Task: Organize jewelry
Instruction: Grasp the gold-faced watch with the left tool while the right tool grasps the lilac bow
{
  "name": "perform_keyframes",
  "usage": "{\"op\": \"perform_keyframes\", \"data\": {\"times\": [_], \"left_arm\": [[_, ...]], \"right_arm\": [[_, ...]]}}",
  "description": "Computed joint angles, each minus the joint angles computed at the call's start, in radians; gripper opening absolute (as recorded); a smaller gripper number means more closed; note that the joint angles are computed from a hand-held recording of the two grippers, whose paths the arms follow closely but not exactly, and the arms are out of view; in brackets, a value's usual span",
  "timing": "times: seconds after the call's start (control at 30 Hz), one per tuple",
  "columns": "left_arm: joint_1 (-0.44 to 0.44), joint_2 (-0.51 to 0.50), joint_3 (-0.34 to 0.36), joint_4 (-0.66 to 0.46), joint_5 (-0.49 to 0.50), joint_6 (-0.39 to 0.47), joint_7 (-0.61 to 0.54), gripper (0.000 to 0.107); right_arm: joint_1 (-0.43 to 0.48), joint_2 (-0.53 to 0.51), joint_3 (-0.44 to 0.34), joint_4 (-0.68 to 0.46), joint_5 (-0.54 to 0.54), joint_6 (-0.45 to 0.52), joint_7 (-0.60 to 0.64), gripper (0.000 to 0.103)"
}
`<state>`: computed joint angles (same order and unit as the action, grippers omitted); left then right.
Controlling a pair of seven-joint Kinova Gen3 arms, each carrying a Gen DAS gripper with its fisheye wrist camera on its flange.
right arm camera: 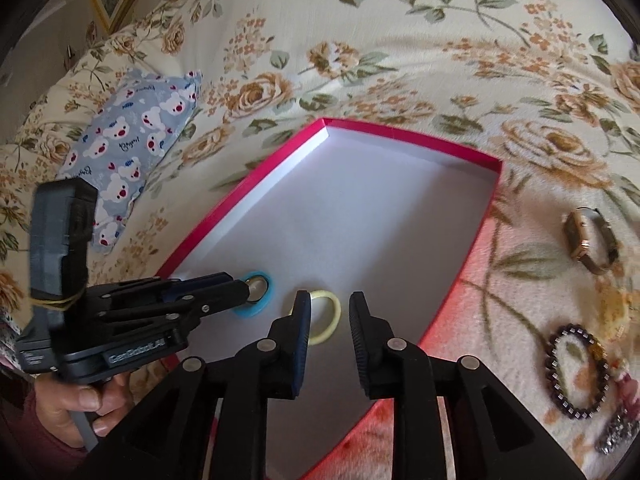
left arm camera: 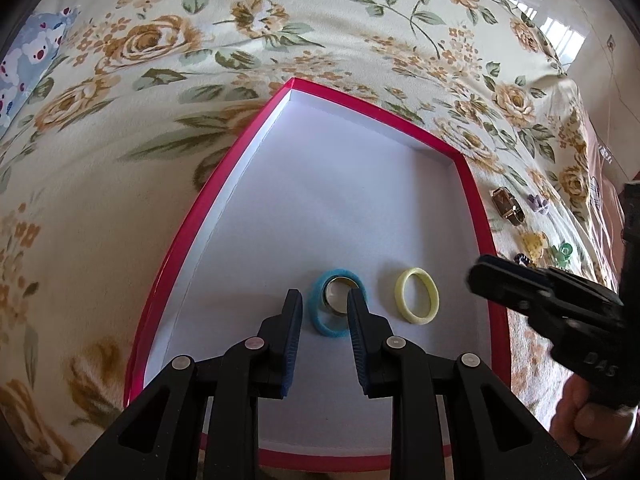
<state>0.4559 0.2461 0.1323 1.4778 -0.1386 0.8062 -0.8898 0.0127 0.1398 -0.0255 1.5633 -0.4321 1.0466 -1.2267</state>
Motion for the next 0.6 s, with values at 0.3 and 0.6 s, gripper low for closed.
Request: {"op": "perform_keyframes", "data": {"times": [0.3, 0.6], "left_arm": [[0.043, -0.035, 0.006, -0.007, -0.061, 0.022, 0.057, 0.037], [0.108, -0.049, 0.039, -0.054, -0.132, 0.052, 0.104, 0.058]], "right_arm": [[0.049, -0.104, 0.052, 0.028, -0.039, 0.010, 0.016, 0.032], [0.108, -0.180, 0.130, 0.063, 0.010, 0.018, -0.012, 0.045]]}}
